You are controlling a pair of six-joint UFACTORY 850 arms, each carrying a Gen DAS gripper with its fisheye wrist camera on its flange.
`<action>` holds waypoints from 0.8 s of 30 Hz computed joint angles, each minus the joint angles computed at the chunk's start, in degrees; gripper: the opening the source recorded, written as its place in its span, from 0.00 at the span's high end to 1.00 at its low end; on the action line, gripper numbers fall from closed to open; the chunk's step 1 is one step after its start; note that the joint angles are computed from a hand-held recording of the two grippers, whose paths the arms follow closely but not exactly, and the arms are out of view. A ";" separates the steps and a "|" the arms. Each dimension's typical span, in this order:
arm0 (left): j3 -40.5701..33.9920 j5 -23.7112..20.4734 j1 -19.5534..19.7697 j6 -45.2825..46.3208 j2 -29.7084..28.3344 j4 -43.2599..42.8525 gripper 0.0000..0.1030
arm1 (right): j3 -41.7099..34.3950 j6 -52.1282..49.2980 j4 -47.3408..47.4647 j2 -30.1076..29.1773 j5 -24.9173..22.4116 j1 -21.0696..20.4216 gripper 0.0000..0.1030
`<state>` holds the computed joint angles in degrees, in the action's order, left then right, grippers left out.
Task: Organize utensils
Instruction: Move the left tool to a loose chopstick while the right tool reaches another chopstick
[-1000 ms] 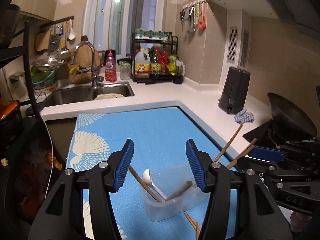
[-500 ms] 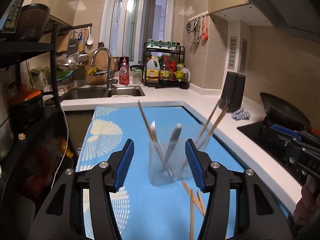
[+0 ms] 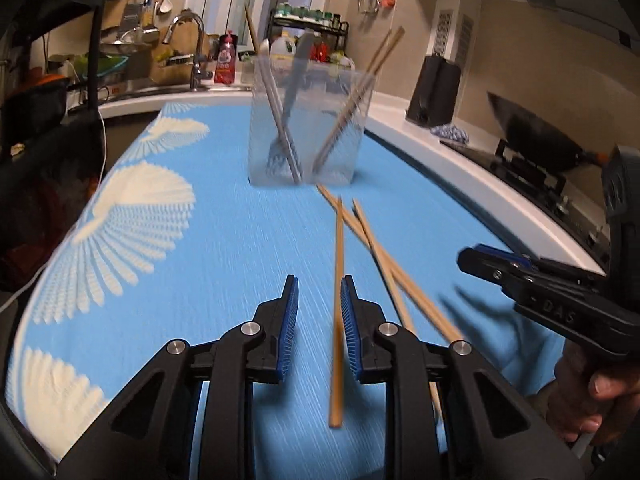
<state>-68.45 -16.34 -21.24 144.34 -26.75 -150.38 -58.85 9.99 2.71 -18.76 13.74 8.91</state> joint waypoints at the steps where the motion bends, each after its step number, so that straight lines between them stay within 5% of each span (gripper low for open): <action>1: 0.15 -0.02 0.02 -2.34 -0.24 2.27 0.78 | -0.61 2.32 -2.47 -0.77 -1.21 0.07 0.79; 7: 1.20 0.53 -0.56 2.57 -0.43 -0.99 0.78 | -1.12 -10.60 9.23 -2.69 -2.03 1.38 0.79; 15: 1.42 0.43 -1.20 5.12 -0.87 -2.08 0.78 | -1.16 -8.96 7.29 -2.40 -3.18 1.30 0.79; 24: 1.40 0.27 -2.22 17.12 -1.26 -12.58 0.78 | -2.18 -15.67 13.29 -2.84 -5.14 2.15 0.79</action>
